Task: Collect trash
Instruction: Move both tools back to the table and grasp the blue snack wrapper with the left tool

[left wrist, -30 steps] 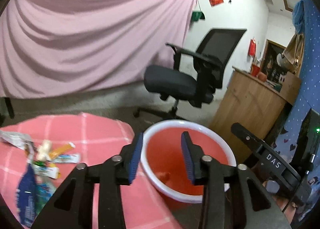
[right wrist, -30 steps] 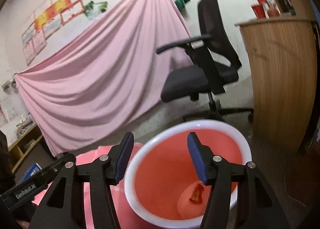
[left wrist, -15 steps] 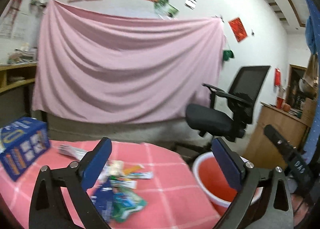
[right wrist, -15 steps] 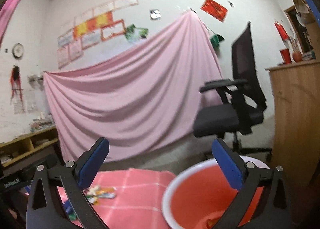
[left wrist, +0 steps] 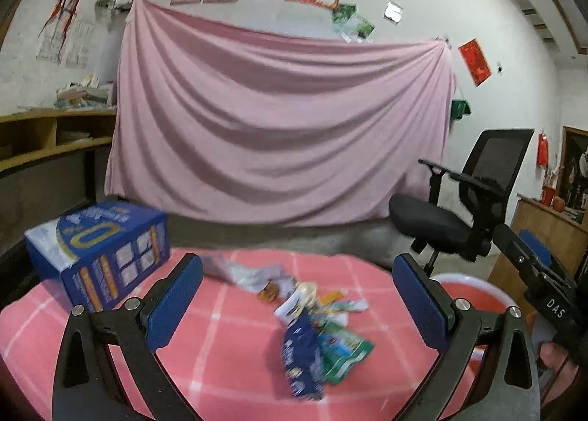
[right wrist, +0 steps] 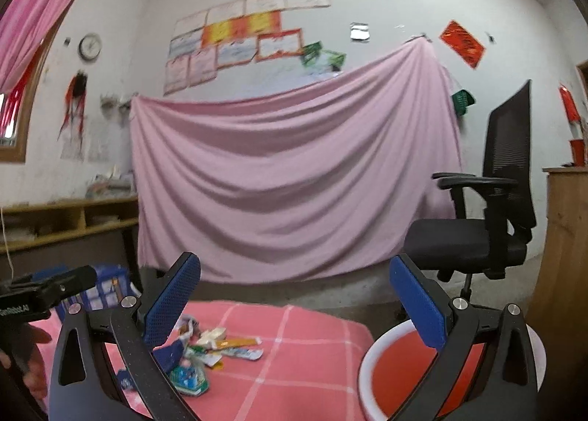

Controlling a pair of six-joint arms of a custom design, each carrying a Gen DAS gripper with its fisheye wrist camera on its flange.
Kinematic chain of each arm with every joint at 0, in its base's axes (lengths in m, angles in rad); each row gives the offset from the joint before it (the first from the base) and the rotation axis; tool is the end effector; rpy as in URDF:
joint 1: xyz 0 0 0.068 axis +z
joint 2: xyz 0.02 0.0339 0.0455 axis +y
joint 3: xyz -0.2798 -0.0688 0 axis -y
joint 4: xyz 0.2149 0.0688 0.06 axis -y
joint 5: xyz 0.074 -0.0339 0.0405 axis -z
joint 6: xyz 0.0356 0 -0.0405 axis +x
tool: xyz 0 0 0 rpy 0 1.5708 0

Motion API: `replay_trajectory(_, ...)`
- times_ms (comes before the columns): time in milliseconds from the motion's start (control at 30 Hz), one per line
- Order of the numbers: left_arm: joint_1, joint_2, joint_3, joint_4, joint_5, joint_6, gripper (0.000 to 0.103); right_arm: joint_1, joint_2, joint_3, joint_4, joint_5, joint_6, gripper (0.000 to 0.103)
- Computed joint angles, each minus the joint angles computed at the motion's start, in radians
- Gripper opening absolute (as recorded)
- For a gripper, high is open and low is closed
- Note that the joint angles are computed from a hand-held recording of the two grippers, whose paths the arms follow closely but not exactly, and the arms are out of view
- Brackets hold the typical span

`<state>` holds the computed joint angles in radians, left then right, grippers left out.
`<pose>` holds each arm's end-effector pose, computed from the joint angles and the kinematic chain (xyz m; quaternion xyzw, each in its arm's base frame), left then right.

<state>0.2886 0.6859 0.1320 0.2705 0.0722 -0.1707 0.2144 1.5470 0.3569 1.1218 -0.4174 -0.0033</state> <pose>0.1186 0.0325 0.1981 -0.1609 0.7833 0.0065 0.6004 0.2463 0.0684 0.2087 -0.2183 0.6954 0.2209 0.6481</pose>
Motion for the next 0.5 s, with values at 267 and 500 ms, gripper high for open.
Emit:
replay_trajectory(267, 0.077, 0.165, 0.033, -0.072, 0.094, 0.023, 0.101, 0.102, 0.029, 0.059, -0.165, 0.082, -0.105, 0.103)
replay_trajectory(500, 0.110, 0.336, 0.119, -0.144, 0.206, 0.035, 0.097, 0.099, 0.062, 0.160, -0.371, 0.076, -0.134, 0.103)
